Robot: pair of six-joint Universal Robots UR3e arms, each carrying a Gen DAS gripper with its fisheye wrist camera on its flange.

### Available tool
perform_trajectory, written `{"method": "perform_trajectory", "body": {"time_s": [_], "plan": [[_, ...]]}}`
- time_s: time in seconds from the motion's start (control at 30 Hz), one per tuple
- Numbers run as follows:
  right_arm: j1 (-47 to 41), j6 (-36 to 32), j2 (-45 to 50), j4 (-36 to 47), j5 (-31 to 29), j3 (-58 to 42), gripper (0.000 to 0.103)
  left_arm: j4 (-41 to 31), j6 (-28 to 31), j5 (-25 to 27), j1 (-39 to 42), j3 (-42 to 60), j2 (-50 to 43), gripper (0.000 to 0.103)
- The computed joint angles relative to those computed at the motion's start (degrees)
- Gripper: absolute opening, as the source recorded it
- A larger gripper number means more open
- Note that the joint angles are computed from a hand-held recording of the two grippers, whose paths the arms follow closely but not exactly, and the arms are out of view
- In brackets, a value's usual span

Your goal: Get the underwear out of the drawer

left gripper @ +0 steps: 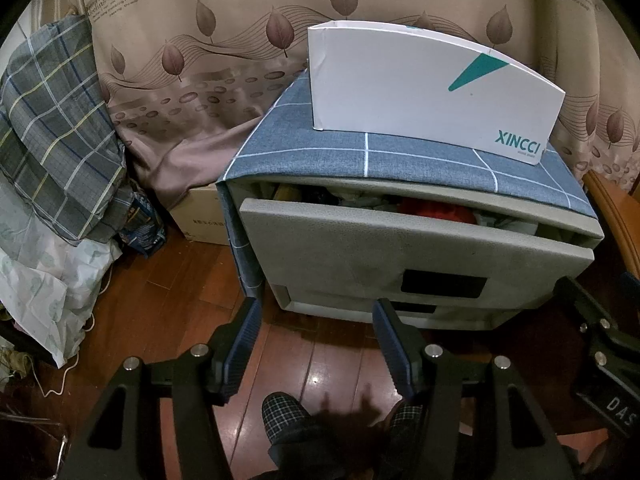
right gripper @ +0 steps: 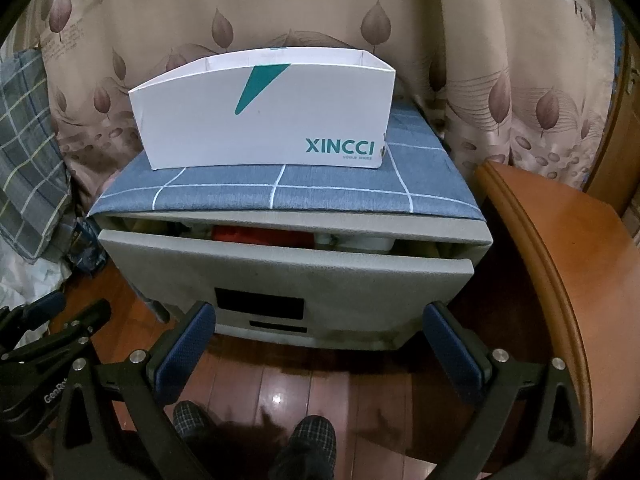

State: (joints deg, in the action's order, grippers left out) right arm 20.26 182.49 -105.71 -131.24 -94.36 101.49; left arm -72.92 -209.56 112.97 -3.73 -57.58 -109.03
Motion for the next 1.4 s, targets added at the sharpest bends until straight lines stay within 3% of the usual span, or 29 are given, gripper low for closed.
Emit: {"method": "perform_trajectory", "body": {"time_s": [1.4], "plan": [[0.4,0.4,1.7,2.4,-0.3,-1.6,0.103,0.2,0.2,-0.1,0.1,-0.3,0.1,0.059]]}}
